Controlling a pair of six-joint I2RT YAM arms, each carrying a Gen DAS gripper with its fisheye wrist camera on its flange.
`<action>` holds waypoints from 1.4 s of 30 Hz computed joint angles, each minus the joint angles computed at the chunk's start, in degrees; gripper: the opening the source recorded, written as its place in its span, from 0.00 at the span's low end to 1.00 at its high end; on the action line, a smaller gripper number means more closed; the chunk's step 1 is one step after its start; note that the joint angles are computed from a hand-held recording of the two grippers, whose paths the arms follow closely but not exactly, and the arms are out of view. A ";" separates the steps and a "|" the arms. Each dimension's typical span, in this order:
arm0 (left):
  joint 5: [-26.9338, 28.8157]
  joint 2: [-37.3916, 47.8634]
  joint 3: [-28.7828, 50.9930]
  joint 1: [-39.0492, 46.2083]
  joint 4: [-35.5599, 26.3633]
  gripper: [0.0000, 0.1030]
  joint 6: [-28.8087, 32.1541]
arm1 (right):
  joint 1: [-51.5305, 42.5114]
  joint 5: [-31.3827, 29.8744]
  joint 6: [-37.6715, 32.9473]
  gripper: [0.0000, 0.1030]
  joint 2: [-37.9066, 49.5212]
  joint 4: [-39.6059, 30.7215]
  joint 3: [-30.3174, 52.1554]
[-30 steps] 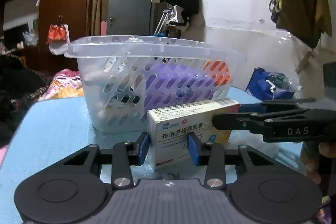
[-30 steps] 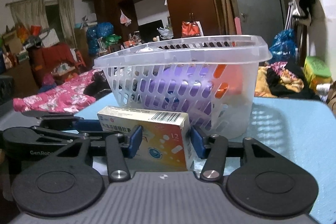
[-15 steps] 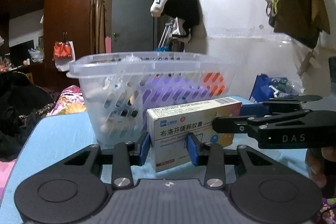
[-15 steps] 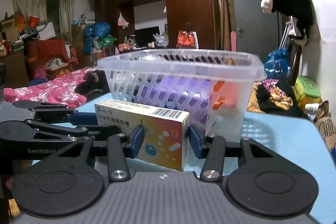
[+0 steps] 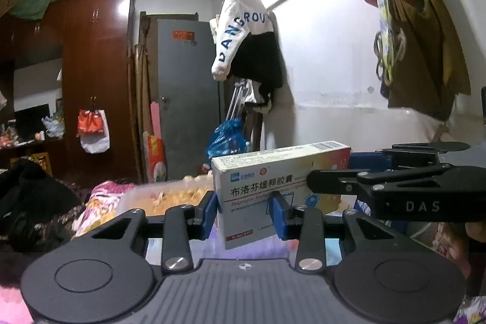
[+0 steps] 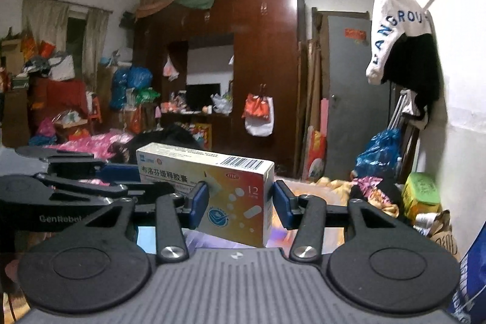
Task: Organize objects
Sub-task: 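Lift the medicine box over the basket and release it inside, then pinch the clear plastic bag with both tools at its two ends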
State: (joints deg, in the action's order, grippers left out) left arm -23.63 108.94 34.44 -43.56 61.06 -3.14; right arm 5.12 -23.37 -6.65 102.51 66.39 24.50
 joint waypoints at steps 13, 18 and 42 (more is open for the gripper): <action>7.57 11.23 23.53 9.30 -18.56 0.41 -1.47 | 0.67 5.02 -0.17 0.49 14.51 -11.96 21.80; 7.19 14.74 28.21 10.92 -22.62 0.53 -2.51 | 1.11 4.89 0.22 0.55 17.16 -10.87 22.66; 13.16 25.24 -14.97 8.82 24.11 0.91 -12.64 | -13.36 -6.22 -4.15 1.00 23.48 4.75 -3.82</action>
State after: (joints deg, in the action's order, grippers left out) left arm -10.47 134.18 19.47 -34.75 85.17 -15.78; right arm -8.24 -29.58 -10.80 125.99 71.13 20.69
